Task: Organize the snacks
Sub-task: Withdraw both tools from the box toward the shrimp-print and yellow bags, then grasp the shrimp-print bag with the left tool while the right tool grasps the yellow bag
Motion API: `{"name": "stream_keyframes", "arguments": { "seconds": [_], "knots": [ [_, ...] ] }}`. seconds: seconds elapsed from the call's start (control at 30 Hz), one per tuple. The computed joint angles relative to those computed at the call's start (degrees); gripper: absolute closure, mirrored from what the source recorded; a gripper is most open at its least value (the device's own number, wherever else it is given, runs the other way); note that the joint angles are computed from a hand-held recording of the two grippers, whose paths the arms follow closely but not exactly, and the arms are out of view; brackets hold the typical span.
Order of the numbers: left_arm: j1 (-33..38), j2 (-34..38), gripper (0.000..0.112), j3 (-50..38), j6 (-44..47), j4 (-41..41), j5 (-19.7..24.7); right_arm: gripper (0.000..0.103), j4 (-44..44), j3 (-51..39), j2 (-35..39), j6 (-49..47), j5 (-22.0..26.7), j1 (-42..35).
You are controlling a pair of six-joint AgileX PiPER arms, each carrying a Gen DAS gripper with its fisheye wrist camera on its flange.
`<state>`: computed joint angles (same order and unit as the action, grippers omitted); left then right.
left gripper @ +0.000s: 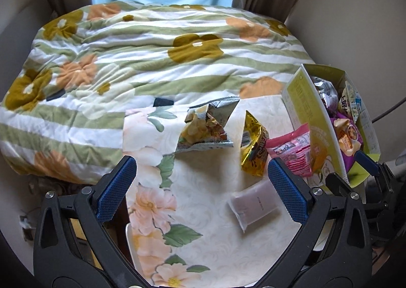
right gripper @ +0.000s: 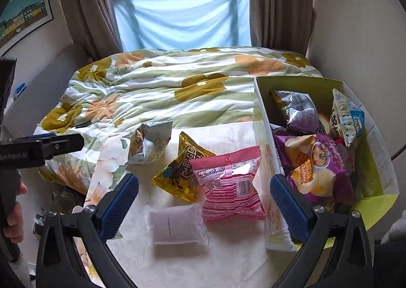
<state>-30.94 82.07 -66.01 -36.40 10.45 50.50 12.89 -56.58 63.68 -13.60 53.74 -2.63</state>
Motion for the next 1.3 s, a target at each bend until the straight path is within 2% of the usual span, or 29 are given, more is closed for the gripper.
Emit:
{"name": "stream_keyframes", "arguments": {
  "seconds": [0.07, 0.23, 0.47, 0.67, 0.8, 0.9, 0.93, 1.03, 1.17, 1.3],
  "knots": [
    [3.6, 2.6, 0.010, -0.7, 7.5, -4.1, -1.5, 0.000, -6.1, 2.1, 0.4, 9.2, -3.2, 5.3],
    [9.7, 10.5, 0.010, -3.7, 22.7, -13.6, -4.5, 0.000, -15.9, 5.1, 4.0, 27.5, -7.6, 15.0],
    [13.1, 22.4, 0.010, -10.2, 32.9, -21.2, -6.1, 0.001, -19.0, 7.5, 12.0, 39.3, -14.6, 21.0],
    [14.1, 31.0, 0.010, -16.2, 35.9, -23.2, -5.6, 0.007, -16.4, 8.1, 17.7, 40.9, -19.7, 21.3],
    [14.5, 35.0, 0.010, -18.8, 38.0, -24.9, -5.3, 0.011, -12.7, 7.5, 21.2, 38.8, -21.7, 19.9],
    [14.7, 36.8, 0.016, -19.7, 39.3, -25.7, -5.0, 0.012, -10.3, 7.4, 22.6, 36.8, -22.5, 18.6],
    [14.8, 37.3, 0.021, -19.8, 39.6, -25.9, -4.8, 0.012, -9.3, 7.2, 23.1, 36.1, -22.6, 18.3],
    [15.6, 38.0, 0.024, -19.5, 41.6, -27.6, -4.7, 0.015, -7.7, 6.5, 24.0, 34.9, -22.1, 17.6],
    [16.2, 37.5, 0.037, -17.9, 43.1, -26.7, -5.1, 0.016, -4.4, 5.8, 25.0, 32.2, -21.9, 16.1],
    [17.5, 36.8, 0.041, -16.6, 44.7, -27.5, -5.2, 0.016, -4.4, 4.9, 26.3, 32.2, -21.9, 16.3]
  ]
}}
